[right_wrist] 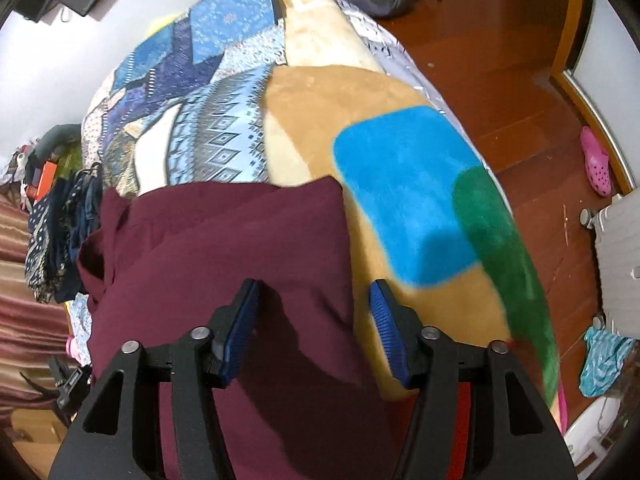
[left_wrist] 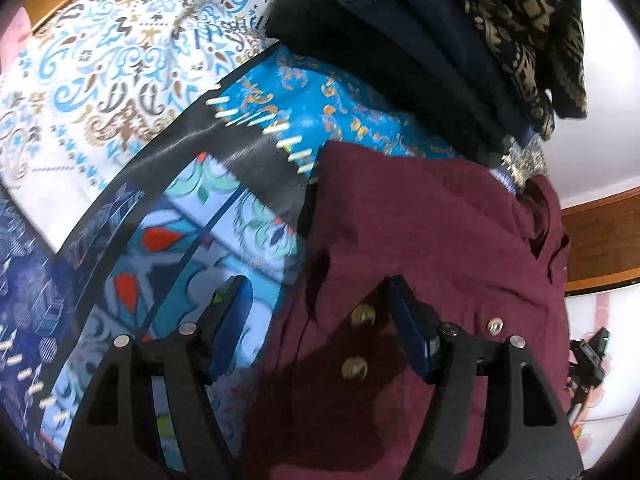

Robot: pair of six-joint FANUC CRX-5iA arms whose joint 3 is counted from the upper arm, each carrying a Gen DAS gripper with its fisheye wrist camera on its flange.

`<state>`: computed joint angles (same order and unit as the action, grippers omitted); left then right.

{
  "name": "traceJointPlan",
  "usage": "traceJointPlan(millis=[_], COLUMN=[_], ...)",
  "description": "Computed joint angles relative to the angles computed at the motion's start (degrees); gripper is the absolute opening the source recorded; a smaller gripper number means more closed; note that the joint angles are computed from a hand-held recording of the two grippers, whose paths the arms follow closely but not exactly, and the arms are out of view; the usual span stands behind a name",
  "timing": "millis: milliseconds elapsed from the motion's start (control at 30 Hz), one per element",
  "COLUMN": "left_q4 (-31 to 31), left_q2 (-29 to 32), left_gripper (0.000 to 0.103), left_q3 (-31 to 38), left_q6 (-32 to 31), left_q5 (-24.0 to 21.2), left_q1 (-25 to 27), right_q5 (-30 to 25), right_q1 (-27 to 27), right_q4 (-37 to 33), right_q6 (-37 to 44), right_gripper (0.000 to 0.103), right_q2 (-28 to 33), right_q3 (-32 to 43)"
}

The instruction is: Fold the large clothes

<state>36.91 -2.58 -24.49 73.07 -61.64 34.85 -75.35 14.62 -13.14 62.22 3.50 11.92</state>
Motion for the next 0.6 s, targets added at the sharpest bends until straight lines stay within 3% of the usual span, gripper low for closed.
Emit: traceJointPlan(millis=[33, 167, 200, 267, 333, 400, 467, 600], left_q4=[1.6, 8.4, 6.6, 1.6, -0.8, -3.2, -6.9, -10.0], left_q2=[0.5, 2.6, 2.5, 2.0, 1.1, 0.0, -1.8, -5.0], left_gripper=[0.068, 0.066, 0.065, 0.052, 0.046, 0.039, 0.028, 0.022], left_q3=[-0.4, -1.7, -0.9, 1.3, 2.2, 3.0, 4.2, 6.8], left_q6=[-1.1, -5.1, -3.9, -1.4, -0.1, 0.9, 2.5, 4.0], left_q5=[0.3, 0.6, 1.2, 2.1, 2.5, 2.7, 3.2, 2.8], left_q1=[0.0, -1.5, -2.4, -4.4, -5.2, -5.9, -6.7, -7.4], right_q5=[0.0, 0.5, 1.2, 2.5, 3.6, 5.0, 6.7, 8.4], right_q1=[-0.5, 0.2, 0.7, 1.7, 3.2, 5.4, 6.3, 8.4], right_q4=[-1.2, 0.2, 1.2, 3.1, 6.5, 11.5, 13.2, 17.4], right_q6=[0.7, 1.5, 0.9, -0.4, -2.5, -5.4, -6.3, -8.4], right_gripper=[0.067, 0.067, 0.063, 0.047, 0.027, 0.015, 0.01, 0.007], right_q2=[0.7, 1.9, 1.6, 0.5, -0.5, -1.6, -3.4, -6.3], right_q3=[0.7, 1.5, 1.0, -0.4, -1.7, -3.4, -4.9, -6.1])
